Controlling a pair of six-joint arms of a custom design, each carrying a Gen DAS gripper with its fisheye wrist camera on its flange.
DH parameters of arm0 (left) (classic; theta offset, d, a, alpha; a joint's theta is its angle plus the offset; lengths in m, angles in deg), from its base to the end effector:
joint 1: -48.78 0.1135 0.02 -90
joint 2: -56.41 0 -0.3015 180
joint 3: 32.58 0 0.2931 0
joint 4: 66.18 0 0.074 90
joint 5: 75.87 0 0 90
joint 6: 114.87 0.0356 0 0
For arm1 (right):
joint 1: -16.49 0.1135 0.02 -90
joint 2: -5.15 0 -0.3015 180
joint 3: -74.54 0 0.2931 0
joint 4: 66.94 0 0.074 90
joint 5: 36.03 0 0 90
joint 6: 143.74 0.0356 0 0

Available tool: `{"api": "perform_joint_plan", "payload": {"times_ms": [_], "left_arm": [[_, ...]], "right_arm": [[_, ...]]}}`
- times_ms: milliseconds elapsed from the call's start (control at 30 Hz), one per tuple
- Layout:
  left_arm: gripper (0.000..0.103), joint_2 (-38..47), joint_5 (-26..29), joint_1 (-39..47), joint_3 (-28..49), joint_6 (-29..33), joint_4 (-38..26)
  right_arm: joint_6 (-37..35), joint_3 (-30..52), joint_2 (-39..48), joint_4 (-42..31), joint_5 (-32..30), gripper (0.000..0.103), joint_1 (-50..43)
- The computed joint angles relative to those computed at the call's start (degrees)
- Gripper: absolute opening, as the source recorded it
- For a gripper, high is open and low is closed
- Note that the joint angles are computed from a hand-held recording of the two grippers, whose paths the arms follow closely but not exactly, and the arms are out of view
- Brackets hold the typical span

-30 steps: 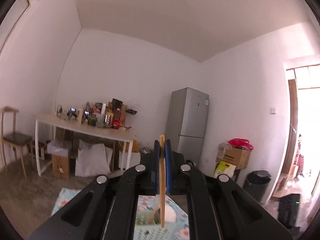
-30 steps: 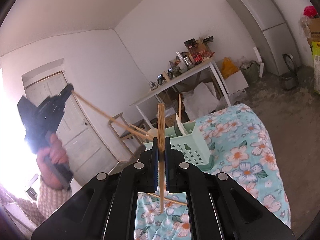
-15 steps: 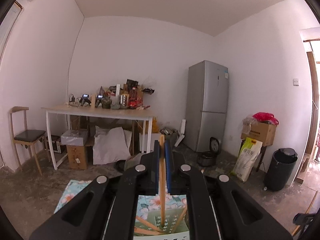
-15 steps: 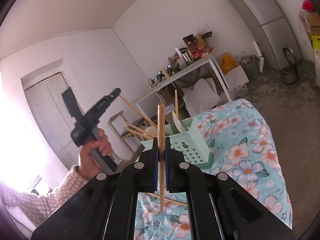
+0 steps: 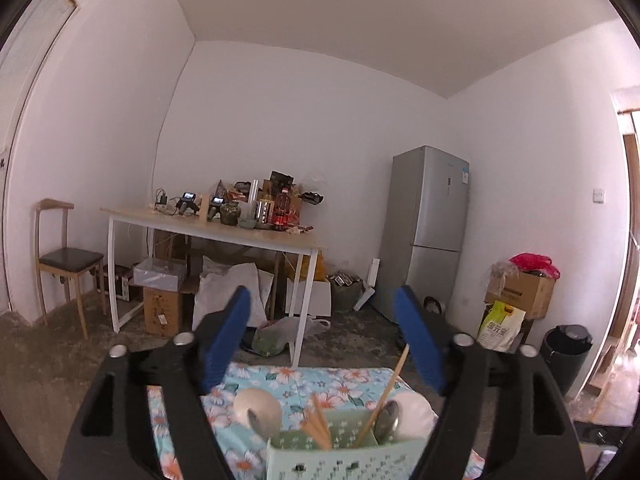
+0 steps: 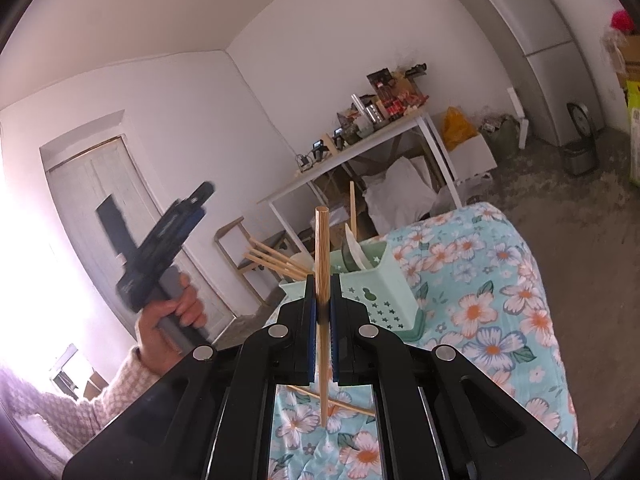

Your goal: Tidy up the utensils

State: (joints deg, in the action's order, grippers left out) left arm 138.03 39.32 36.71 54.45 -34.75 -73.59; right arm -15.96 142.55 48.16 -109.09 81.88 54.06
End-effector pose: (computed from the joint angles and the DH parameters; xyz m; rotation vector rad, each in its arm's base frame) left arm 0.3626 -0.0930 0.4357 0.3767 1.5971 -0.6467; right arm 0.1417 0.0880 0.4119 0.3388 1.8287 0.4653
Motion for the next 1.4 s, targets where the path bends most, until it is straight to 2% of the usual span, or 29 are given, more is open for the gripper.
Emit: {"api": "perform_joint_plan", "payload": {"times_ms": [100, 200, 333, 467, 633, 767, 1067, 1167, 1200, 1267, 1333, 1400], "left_arm": [[0.085, -2.6, 3.3, 2.9, -2.4, -0.2, -1.6], [0.092, -4.3, 8.1, 6.1, -4.6, 1.5, -6.3], [0.094, -5.3, 12.2, 9.0, -9.0, 6.3, -14.2], [0.094, -5.4, 12.6, 9.9, -13.1, 11.5, -21.6], [0.094, -4.4, 14.7, 10.2, -16.6, 14.4, -26.8], [0.095, -3.9, 14.0, 9.6, -18.7, 16.3, -28.1], [0.096, -2.1, 15.5, 11.7, -20.1, 16.9, -28.9], [0.096, -1.5, 15.5, 12.7, -20.1, 16.4, -28.6], [0.097, -1.2, 15.4, 12.9, -19.9, 16.3, -28.5], [0.097, -0.6, 15.7, 13.5, -19.7, 16.0, -28.4], [0.097, -0.3, 15.7, 13.9, -19.6, 15.8, -28.5], [0.097, -0.1, 15.6, 14.1, -19.4, 15.8, -28.6]], "right_arm": [[-1.7, 1.7, 0.8, 0.2, 1.4, 0.004, 0.7], [-4.5, 4.0, 2.3, 1.4, 4.4, 0.004, 2.3], [-9.9, 8.6, 5.1, 3.2, 7.9, 0.004, 3.6], [-14.9, 14.3, 9.6, 4.4, 6.4, 0.004, 1.3], [-20.5, 20.5, 16.4, 7.7, 3.5, 0.004, -2.5], [-22.4, 23.8, 22.2, 9.6, 1.0, 0.004, -6.4], [-25.4, 26.5, 33.9, 12.6, 4.6, 0.004, -9.0], [-24.4, 27.6, 37.3, 9.6, 4.8, 0.004, -10.1], [-23.6, 28.2, 38.2, 7.8, 4.3, 0.005, -10.6], [-22.0, 28.8, 39.0, 4.5, 4.1, 0.016, -11.1], [-21.8, 28.2, 37.9, 4.8, 5.9, 0.042, -10.3], [-22.8, 27.8, 36.4, 5.7, 8.3, 0.051, -9.0]]}}
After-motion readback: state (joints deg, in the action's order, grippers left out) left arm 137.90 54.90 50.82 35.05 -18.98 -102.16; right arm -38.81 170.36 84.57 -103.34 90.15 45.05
